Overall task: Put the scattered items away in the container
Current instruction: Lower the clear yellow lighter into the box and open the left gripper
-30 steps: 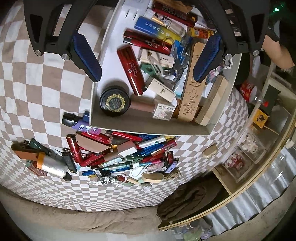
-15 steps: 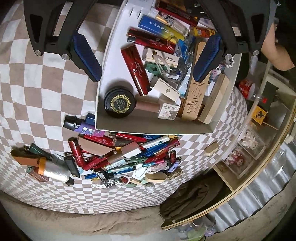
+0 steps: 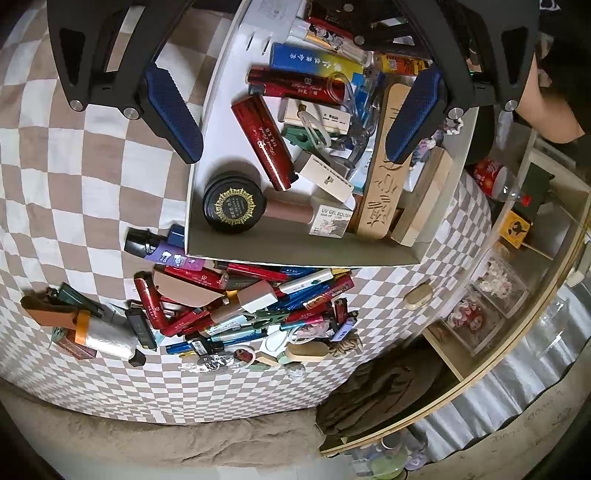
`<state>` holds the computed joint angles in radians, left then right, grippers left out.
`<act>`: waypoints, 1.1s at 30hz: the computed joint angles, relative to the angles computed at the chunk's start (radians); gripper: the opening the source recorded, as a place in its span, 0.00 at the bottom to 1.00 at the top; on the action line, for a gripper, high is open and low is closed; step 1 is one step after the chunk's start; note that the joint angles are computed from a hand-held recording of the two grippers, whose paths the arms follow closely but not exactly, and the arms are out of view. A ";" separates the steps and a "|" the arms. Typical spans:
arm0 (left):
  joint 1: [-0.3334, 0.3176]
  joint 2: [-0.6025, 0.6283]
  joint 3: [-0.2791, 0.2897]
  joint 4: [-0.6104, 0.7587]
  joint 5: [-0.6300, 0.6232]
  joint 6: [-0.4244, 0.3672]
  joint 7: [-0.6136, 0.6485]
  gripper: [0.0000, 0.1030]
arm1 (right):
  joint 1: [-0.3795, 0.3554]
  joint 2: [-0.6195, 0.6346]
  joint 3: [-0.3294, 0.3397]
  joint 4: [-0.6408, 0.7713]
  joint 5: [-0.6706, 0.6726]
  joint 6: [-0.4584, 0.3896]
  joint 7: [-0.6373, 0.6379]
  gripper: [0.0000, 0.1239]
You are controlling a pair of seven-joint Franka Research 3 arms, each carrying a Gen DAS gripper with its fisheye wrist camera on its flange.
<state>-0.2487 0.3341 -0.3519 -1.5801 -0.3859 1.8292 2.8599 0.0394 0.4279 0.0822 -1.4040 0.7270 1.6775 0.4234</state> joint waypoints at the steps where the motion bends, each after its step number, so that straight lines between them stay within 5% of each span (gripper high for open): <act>1: 0.000 -0.003 0.000 -0.004 0.001 0.003 0.003 0.81 | 0.000 0.000 0.000 0.000 -0.001 0.000 0.000 0.80; 5: 0.003 -0.001 0.001 0.004 -0.002 -0.021 -0.006 0.90 | -0.001 0.003 0.000 0.004 -0.001 -0.005 0.003 0.80; 23: 0.036 -0.124 0.039 -0.120 -0.097 0.021 0.017 0.90 | -0.009 -0.040 -0.006 -0.027 0.018 0.000 -0.001 0.80; 33: 0.045 -0.045 0.046 -0.028 -0.071 -0.132 -0.077 0.90 | -0.002 -0.110 -0.021 -0.096 0.031 0.059 -0.027 0.80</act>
